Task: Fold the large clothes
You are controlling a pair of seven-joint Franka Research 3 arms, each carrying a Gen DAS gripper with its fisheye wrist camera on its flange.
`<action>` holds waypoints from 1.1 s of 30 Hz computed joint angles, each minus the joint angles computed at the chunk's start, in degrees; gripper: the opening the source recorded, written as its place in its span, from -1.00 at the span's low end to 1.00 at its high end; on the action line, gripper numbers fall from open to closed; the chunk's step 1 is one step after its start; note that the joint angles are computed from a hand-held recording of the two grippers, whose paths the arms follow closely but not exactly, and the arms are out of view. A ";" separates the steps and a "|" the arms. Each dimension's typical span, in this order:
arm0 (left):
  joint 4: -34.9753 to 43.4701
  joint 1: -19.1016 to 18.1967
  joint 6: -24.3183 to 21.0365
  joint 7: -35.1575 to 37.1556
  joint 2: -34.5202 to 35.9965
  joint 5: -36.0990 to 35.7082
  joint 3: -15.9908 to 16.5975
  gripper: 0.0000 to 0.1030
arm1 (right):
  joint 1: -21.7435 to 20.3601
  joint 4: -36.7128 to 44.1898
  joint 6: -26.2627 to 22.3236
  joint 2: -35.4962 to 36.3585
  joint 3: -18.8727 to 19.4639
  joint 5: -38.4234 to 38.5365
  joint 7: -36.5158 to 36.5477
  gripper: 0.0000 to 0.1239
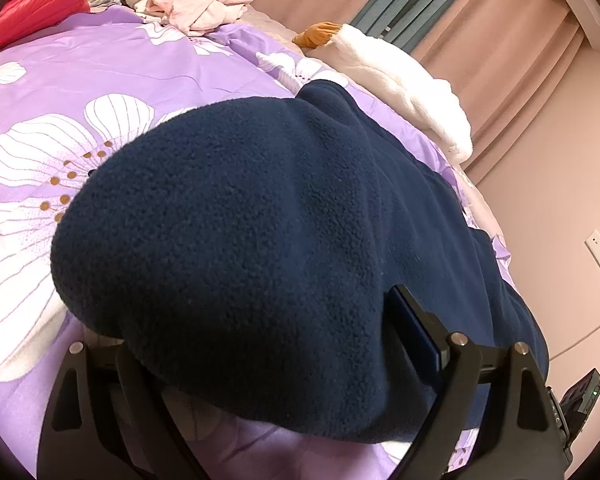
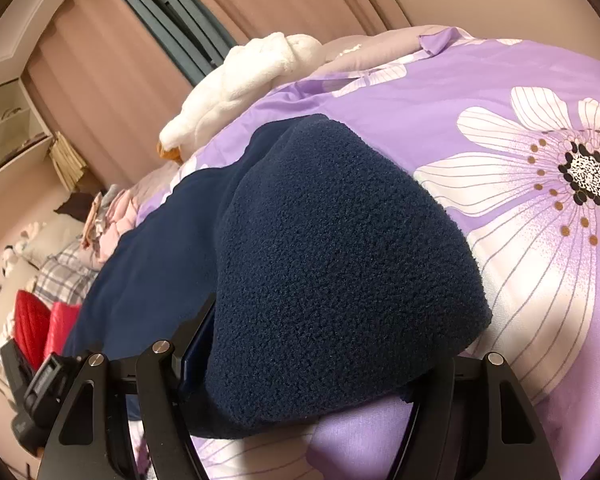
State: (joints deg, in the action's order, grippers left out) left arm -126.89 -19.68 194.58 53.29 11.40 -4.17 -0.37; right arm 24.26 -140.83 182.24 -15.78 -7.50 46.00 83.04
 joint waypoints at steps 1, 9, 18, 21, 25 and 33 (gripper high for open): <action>0.02 -0.35 0.00 0.16 0.03 -0.21 0.31 0.78 | 0.02 0.00 0.00 0.00 -0.02 -0.02 0.02 0.12; 0.33 -2.00 -0.53 1.27 0.13 -1.18 1.79 0.81 | 0.37 0.06 0.06 0.05 -0.33 0.23 -0.22 0.12; 0.67 -3.68 -0.83 1.90 0.34 -1.98 3.26 0.83 | 0.10 0.39 -0.12 0.30 -0.08 0.22 -0.11 0.12; 0.69 -3.86 -0.86 2.08 0.35 -2.07 3.47 0.84 | 0.48 0.46 -0.11 0.31 -0.41 0.59 -0.46 0.12; 0.69 -3.91 -0.83 2.07 0.37 -2.17 3.46 0.84 | 0.45 0.47 -0.06 0.31 -0.30 0.77 -0.58 0.12; 0.93 -5.98 -1.32 2.89 0.44 -3.21 5.37 0.85 | -0.06 0.60 -0.06 0.43 0.27 0.92 -0.19 0.12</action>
